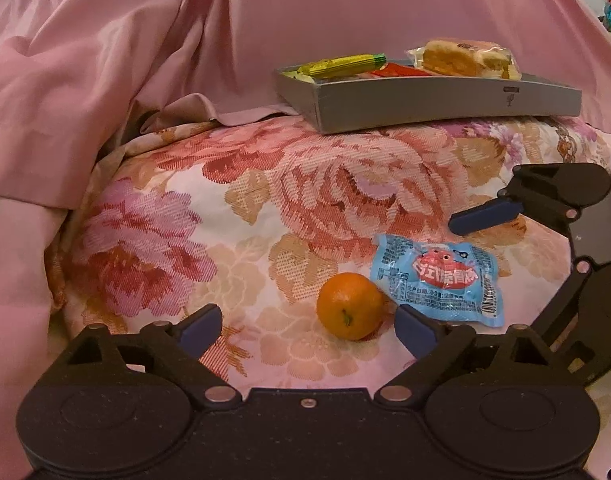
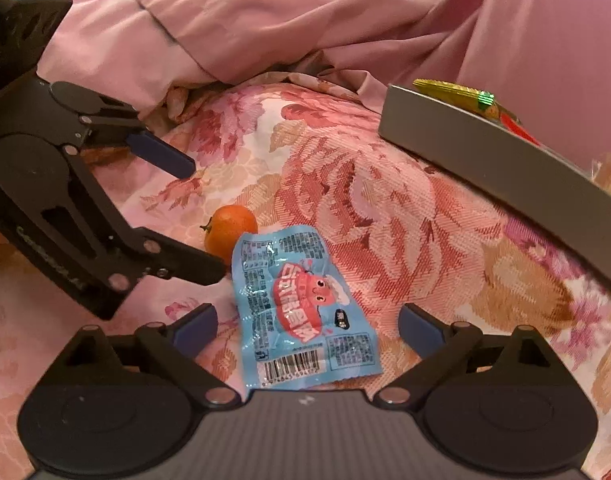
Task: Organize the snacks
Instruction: 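Close the left gripper on the orange while the right grasps the blue packet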
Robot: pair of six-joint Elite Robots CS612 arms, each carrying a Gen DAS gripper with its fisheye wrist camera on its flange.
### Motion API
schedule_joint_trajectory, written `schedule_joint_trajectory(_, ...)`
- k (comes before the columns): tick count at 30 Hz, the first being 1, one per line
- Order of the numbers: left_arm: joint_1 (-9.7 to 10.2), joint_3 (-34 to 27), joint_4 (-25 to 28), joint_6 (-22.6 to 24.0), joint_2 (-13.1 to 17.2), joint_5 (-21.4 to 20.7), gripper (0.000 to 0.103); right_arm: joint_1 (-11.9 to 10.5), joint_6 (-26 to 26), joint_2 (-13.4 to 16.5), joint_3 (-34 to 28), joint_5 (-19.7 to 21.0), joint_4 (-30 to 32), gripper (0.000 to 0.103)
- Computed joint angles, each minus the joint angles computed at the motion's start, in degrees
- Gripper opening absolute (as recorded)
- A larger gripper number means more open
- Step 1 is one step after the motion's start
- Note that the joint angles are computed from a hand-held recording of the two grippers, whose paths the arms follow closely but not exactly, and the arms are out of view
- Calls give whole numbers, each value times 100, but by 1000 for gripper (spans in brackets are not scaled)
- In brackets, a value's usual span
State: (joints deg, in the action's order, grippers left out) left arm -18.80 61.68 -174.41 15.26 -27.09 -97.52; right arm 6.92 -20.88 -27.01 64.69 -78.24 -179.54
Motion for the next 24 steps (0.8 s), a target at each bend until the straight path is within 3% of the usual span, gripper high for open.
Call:
schedule_joint_trajectory(5,-1,-68,142,34,22,-49,82,-8,-26,-6,16,57,-14,93)
schedule_joint_trajectory(7,-4,-91,225,48,24,-77,76,-12,-13,-22,63,107,-62,85)
schedule_joint_trajectory(15,12,-137,444,74,15,-368,41,-1,158,-97,209,27,-170,68)
schedule_joint_trajectory(24,24,11,453,-103,-69,-479,37,134,407,-179,326,-596,-149,67)
